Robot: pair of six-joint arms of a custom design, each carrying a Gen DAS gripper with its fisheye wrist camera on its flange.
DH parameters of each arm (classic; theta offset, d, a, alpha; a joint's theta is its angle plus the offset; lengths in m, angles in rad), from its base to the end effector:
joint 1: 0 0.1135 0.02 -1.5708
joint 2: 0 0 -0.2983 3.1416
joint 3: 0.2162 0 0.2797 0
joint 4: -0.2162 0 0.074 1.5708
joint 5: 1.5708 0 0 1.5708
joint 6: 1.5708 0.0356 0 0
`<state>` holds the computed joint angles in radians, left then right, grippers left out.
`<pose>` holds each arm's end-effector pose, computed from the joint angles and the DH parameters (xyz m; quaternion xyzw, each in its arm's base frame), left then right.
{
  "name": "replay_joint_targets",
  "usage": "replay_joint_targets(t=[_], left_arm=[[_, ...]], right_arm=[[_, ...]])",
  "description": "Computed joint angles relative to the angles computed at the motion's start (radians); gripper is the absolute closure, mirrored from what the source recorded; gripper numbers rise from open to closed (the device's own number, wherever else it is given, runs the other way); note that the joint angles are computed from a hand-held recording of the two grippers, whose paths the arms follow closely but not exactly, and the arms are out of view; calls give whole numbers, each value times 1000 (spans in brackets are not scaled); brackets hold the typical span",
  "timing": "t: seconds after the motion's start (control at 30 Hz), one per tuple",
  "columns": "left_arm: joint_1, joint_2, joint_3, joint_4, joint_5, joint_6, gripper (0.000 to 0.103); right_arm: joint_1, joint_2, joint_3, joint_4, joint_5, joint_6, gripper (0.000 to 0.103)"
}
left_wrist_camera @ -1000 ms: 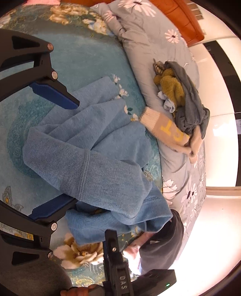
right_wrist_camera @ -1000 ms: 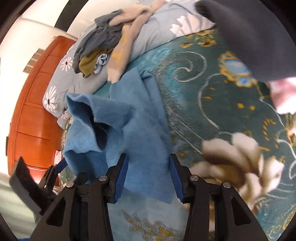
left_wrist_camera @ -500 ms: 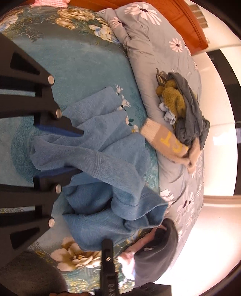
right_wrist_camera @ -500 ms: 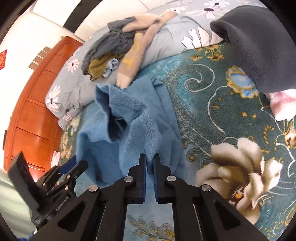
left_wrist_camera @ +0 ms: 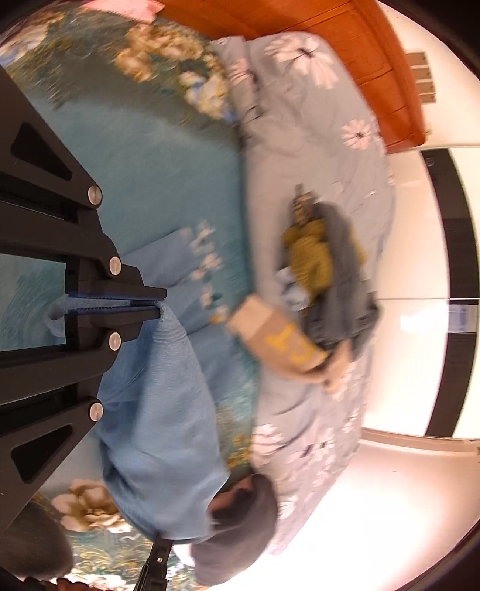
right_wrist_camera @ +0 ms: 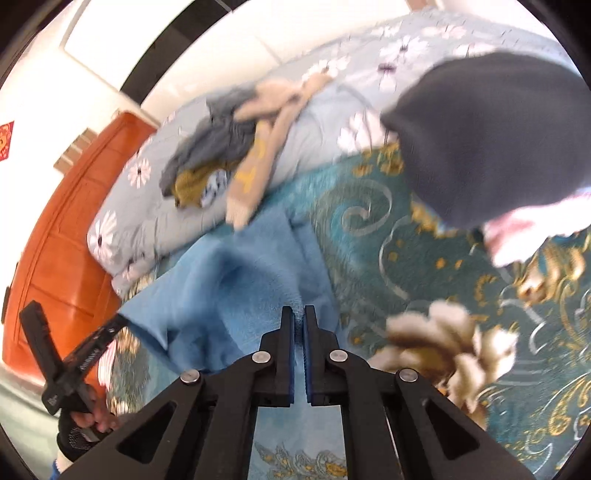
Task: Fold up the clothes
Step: 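Lift the blue sweater with both grippers and shake it open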
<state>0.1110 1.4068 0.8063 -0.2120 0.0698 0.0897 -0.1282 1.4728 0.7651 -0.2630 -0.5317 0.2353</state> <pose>0.3043 0.0314 0.2234 0.0030 0.9285 0.0048 0.3713 0.2964 -0.0200 0.1920 0.0902 0.9206 0.2659 0.2713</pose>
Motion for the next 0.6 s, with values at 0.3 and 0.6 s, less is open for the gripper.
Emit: replay_joint_targets(t=[0.3,0.6], left_arm=[[106,-121,207,-75,50,149,100],[239,-307,249,-149,186,218,100]], right_arm=[[97,-163,195,-95,147,22,100],[162,-327,336,-206,218,-10,100]])
